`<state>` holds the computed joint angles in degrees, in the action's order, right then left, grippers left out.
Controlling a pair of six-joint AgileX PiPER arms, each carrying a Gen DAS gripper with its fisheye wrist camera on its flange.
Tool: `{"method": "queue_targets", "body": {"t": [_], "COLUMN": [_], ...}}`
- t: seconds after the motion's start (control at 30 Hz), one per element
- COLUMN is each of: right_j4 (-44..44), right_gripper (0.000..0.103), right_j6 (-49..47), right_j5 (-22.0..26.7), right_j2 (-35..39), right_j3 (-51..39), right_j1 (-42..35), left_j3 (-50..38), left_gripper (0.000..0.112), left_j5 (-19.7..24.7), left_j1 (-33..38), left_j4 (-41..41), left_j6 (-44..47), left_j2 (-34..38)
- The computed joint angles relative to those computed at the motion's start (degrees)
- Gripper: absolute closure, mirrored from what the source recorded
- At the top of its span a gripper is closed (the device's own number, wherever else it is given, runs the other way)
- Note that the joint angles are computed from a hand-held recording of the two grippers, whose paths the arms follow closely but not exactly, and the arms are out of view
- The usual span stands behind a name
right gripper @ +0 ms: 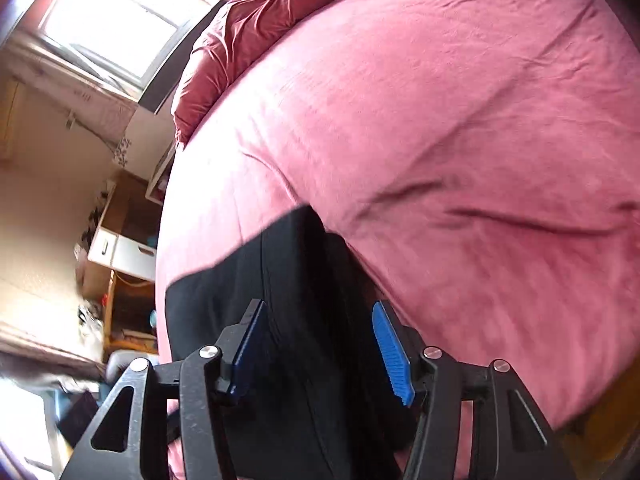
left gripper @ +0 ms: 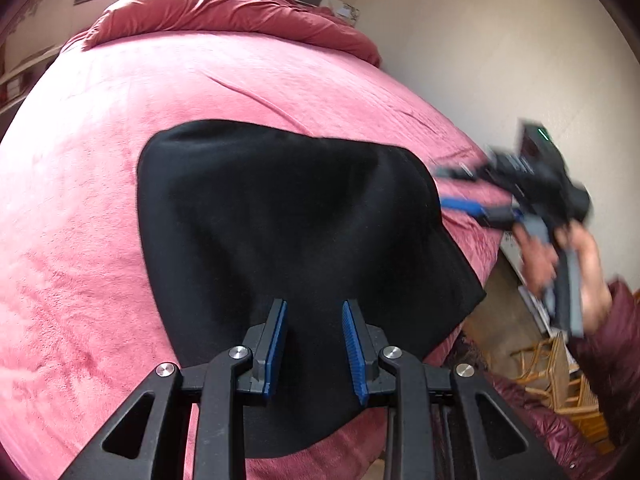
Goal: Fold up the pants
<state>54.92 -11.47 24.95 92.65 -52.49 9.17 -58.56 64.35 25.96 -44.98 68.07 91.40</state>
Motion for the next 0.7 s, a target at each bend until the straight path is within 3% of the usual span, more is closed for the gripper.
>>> {"method": "queue_targets", "body": {"t": [0.1,0.13,0.17,0.2,0.37,0.43,0.53,0.63,0.7], "right_j4": [-1.5,-3.1,-2.7,-4.0,-15.8,-19.6,-32.0,-28.6,-25.8], "right_gripper": [0.048,0.053,0.078,0.088,0.093,0.094,0.096,0.094,0.091], "right_j6": [1.9,3.3,2.4,2.4,7.4,9.1,18.4,15.8,14.8], "right_j5": [1.0,2.0,2.8,3.5,4.3,3.8,5.0,2.1,1.0], "right_j2": [6.0,7.8,9.3,10.5,10.5,10.1,13.7,15.2,14.7], "right_j3": [-6.3,-8.5,-9.9,-11.3,-17.1,-18.5,-21.3,-18.7,-17.8], "right_j1": [0.4,0.7,0.8,1.3,4.5,5.1,6.1,5.2,5.0], "left_j3": [1.2,1.4,1.6,1.7,4.3,6.1,9.1,11.8,12.0], "left_gripper": [0.084,0.084,0.084,0.084,0.083,0.076,0.07,0.066,0.065], "left_j5": [-1.3,-1.9,-2.3,-2.9,-10.5,-14.6,-20.3,-24.7,-25.1], "left_j1": [-1.2,-1.8,-2.2,-2.8,-8.3,-11.7,-16.6,-20.2,-21.0], "left_j4": [0.7,1.0,1.3,1.5,4.5,6.1,8.7,10.5,10.7], "left_j6": [0.7,0.6,0.3,-0.2,-3.5,-5.0,-7.2,-8.1,-8.9], "left_j2": [-0.3,-0.2,-0.2,0.0,-2.0,-3.7,-5.4,-7.2,-7.2]}}
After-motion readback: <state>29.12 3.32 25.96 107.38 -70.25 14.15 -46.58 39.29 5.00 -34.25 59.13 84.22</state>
